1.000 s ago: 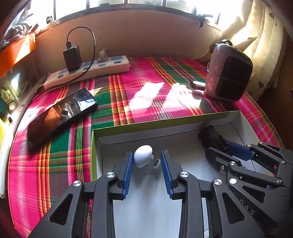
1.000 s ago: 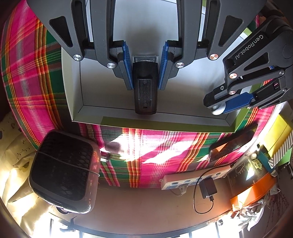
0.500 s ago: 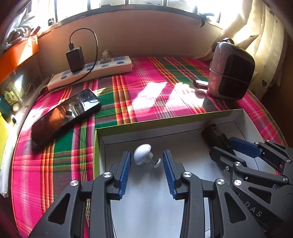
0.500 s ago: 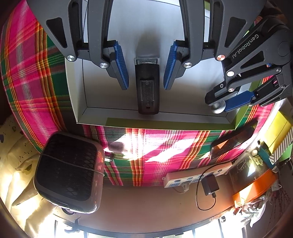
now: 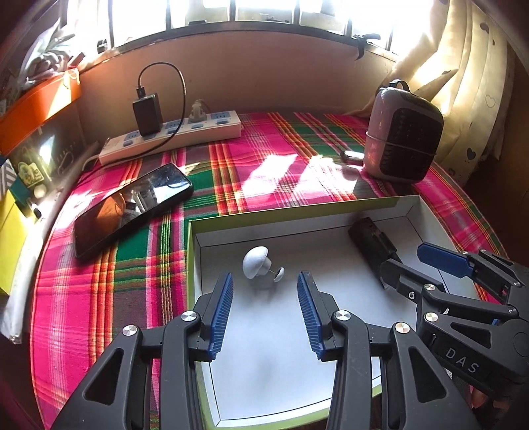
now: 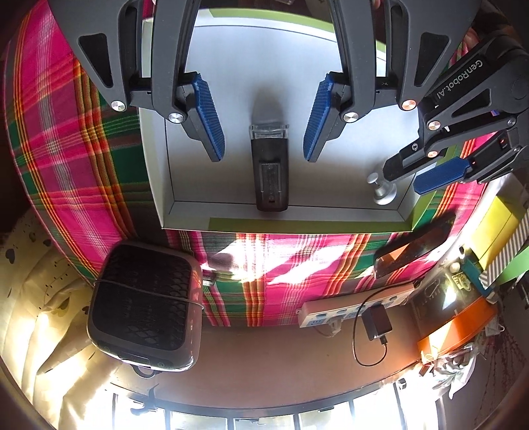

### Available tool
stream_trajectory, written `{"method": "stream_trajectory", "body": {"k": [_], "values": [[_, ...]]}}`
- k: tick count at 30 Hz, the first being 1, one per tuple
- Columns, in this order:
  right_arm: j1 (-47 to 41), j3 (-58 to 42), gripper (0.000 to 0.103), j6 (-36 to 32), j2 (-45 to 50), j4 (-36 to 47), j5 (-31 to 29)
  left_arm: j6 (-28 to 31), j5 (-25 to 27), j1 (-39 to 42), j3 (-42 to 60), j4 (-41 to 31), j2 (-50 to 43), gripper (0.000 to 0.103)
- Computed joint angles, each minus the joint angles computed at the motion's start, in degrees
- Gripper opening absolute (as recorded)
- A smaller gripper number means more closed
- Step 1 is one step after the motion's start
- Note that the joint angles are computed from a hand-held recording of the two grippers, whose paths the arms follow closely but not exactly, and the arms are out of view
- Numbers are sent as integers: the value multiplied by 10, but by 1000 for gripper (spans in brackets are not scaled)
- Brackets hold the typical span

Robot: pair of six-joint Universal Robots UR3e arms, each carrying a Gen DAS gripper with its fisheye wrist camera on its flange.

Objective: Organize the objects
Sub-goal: 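Open the left tool to drop the white knob while the right tool releases the flashlight, then withdraw both open tools from the box toward the remaining items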

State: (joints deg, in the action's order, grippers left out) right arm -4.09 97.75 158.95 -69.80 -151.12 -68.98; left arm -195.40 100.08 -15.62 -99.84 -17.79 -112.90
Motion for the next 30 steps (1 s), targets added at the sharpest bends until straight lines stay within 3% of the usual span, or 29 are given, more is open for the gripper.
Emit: {"method": "stream_trajectory", "body": {"k": [21, 30], "values": [[-76, 166, 51, -51, -153, -11, 72, -64, 42, -66, -93, 14, 91, 39], [-122, 224, 52, -80, -212, -1, 102, -96, 82, -104, -137, 25, 116, 39]]}}
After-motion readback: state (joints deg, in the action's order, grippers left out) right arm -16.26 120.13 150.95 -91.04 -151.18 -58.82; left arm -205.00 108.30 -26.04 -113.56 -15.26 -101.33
